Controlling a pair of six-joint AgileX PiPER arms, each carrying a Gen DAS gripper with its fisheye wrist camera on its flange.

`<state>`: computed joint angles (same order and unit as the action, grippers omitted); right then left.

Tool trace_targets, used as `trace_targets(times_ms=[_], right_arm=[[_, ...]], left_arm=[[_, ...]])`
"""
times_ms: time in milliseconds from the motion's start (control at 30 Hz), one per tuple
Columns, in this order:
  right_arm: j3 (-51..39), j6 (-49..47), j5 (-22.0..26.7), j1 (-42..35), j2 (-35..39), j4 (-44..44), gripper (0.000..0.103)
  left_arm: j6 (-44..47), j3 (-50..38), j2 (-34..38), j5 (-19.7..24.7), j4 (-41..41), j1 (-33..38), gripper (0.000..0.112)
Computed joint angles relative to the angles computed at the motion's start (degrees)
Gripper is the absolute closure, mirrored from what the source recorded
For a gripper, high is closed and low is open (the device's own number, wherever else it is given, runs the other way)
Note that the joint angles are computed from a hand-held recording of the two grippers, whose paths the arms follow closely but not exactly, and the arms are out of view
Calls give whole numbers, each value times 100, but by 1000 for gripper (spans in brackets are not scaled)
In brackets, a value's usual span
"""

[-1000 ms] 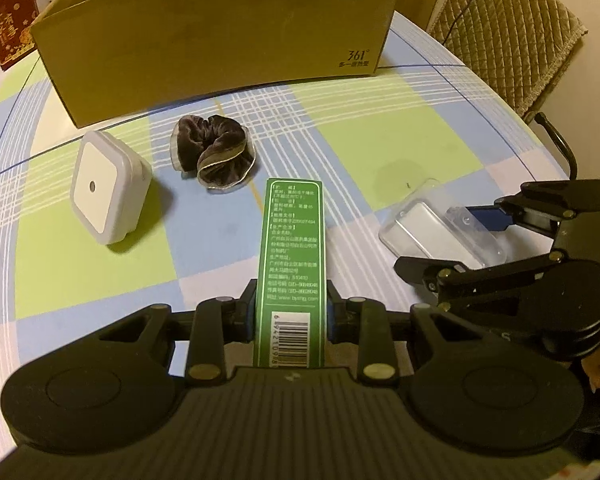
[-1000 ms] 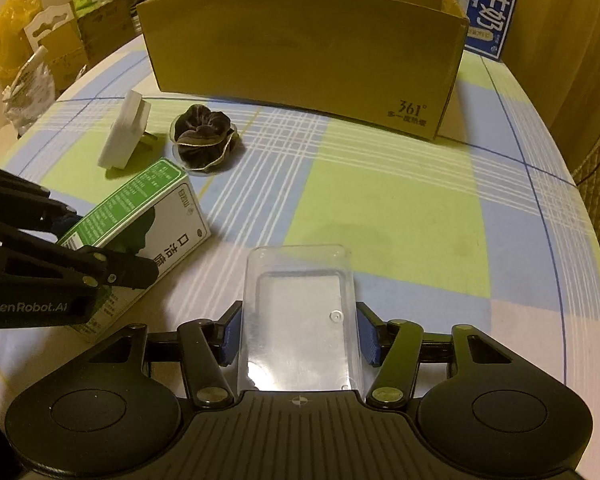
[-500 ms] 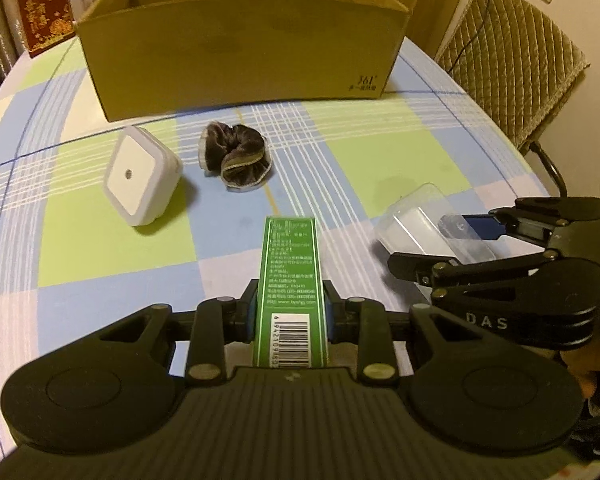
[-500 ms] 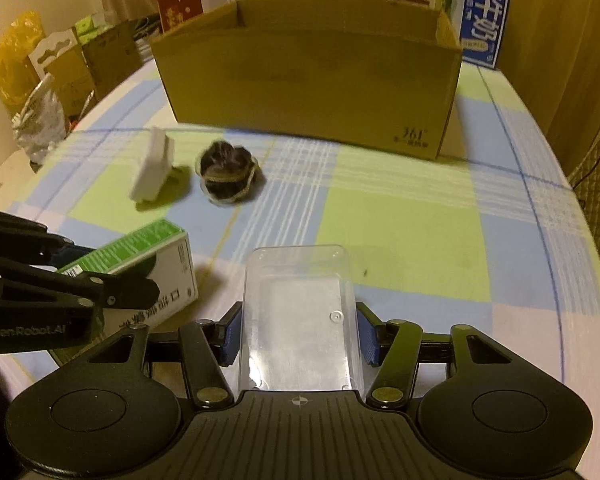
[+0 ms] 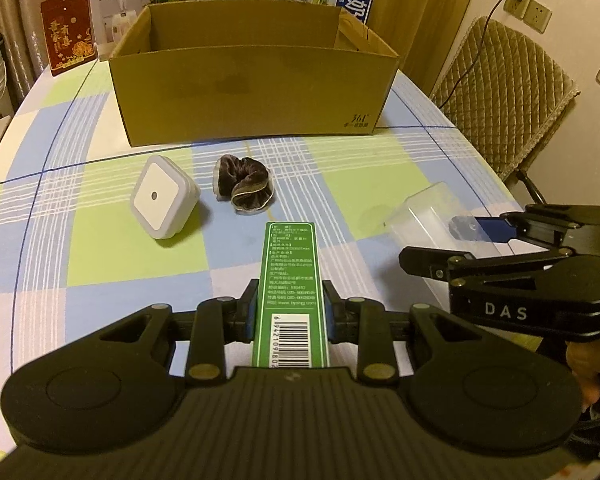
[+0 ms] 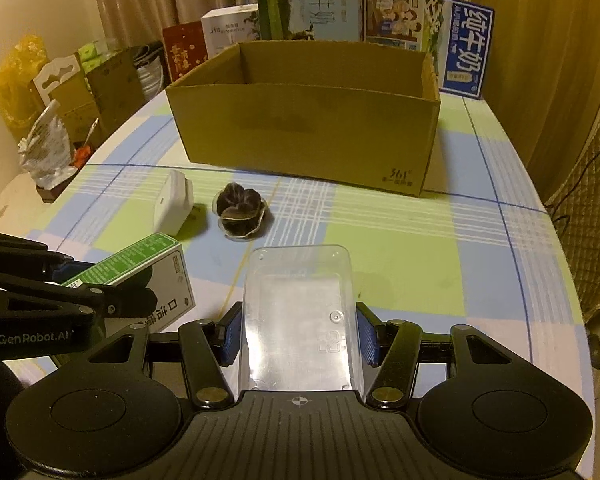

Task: Organize objects
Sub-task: 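Lift and carry the medicine box and clear tray over the cardboard box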

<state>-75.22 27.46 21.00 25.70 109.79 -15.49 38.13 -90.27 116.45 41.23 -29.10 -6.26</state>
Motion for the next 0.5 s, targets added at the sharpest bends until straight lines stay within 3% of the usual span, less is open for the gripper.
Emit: trace_targets(times_ms=[500], right_arm=[[268,248,-22,119,-344,-222,50]], left_arm=[[80,434,-448,-126,-23,15,87]])
